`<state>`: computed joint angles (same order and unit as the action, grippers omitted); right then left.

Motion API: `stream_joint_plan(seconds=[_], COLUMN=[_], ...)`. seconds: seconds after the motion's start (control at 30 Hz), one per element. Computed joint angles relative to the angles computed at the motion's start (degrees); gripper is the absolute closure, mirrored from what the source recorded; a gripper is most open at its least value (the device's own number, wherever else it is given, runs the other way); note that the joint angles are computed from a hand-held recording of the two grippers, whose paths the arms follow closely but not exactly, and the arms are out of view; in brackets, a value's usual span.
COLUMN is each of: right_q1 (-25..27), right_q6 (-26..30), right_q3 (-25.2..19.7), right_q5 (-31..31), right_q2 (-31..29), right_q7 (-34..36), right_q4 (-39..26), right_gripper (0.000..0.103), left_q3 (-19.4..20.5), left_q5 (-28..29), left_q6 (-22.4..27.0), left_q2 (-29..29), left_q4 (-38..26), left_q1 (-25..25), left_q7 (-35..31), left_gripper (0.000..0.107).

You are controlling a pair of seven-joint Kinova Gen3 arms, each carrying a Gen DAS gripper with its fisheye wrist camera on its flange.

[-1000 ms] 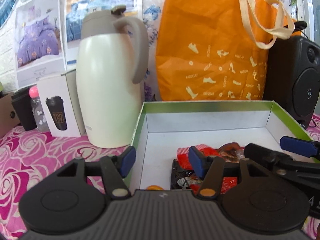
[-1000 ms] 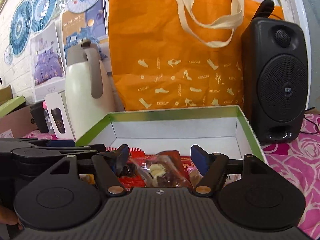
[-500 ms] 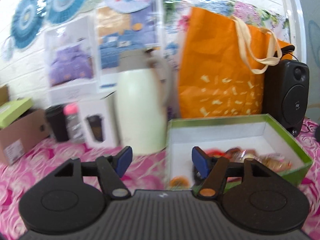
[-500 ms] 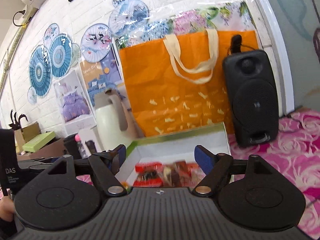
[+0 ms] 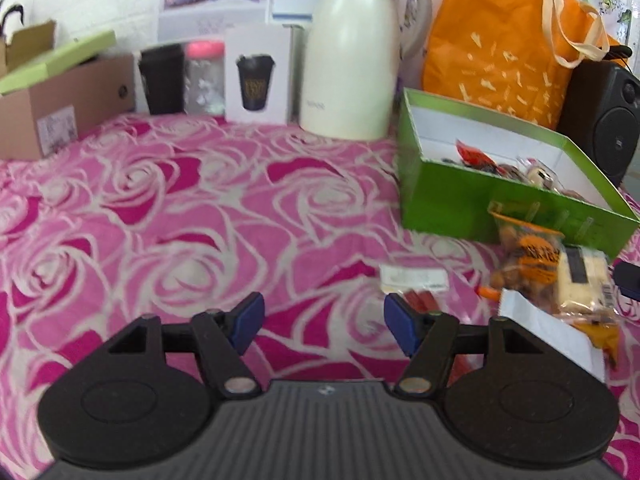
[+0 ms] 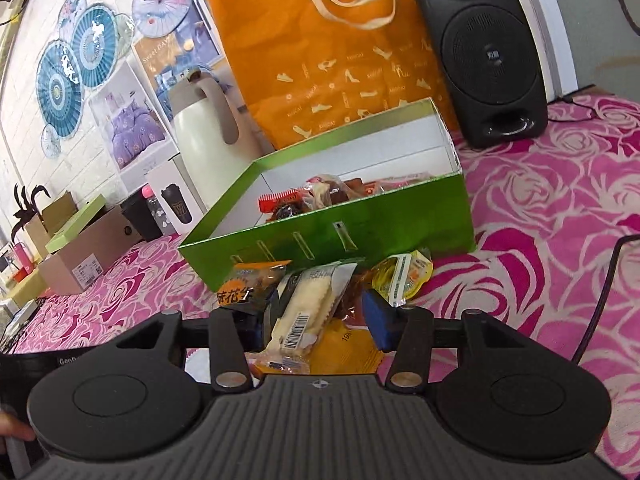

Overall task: Organize snacks
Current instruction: 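Move the left tool to the red sausage stick pack while the right tool reaches a clear stick-snack bag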

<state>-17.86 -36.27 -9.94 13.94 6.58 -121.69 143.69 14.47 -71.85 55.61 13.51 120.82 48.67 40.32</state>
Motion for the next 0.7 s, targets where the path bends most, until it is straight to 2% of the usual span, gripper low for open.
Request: stream_joint_plan(seconds=[0.1,0.23,0.33,0.43,0.5,0.57,0.63,0.7], right_q1=[-0.1,1.5,2.5,4.1,5.2,6.0,7.9,6.5], right_q6=[0.7,2.9,4.0,3.0,2.0,1.3,3.0,4.5], right_q3=[0.1,-0.3,-0.8,-1.3,-1.5,-1.4,-3.3,-2.5], right_q5=[-0.9,3.4,6.6,11.0,14.2,18.3,22.4,22.9], right_q2=[0.3,1.5,2.2,3.0,3.5,4.2,4.9,5.3], right_q7=[-0.3,-4.0,-5.9,-8.4,-9.9,-12.1,-14.9,-15.5], right_q4=[-0.5,-2.6,-3.9,-4.2,-4.4,-5.1,-7.0,-8.0], right_gripper=[0.017,0.004,0.003,0.003,0.006,0.008,0.007,0.006], left_q3=[0.0,-0.8,-1.4,-0.9,-2.1,-1.2,0.1,-0.1], left_q5=[-0.2,1.4,0.6,0.5,0.1,-3.5,-6.2,-7.1], left_q6=[-0.9,1.2,0.2,1.4,1.5,-2.0,-5.8,-5.8], left_q2=[1.6,3.7,2.4,1.7,1.1,-0.2,-0.6,0.6], left_q4=[-1.8,-4.6,-3.3,-2.2,-1.1,1.2,1.9,0.8], left_q1=[-0.2,1.4,1.8,1.7,3.0,1.1,-1.2,-0.9], left_q7=[-1.8,-6.1,-4.2,-1.9,0.8,4.6,6.0,4.1], left_gripper=[0.041,0.041,0.04,0.04,0.04,0.039,0.039,0.039])
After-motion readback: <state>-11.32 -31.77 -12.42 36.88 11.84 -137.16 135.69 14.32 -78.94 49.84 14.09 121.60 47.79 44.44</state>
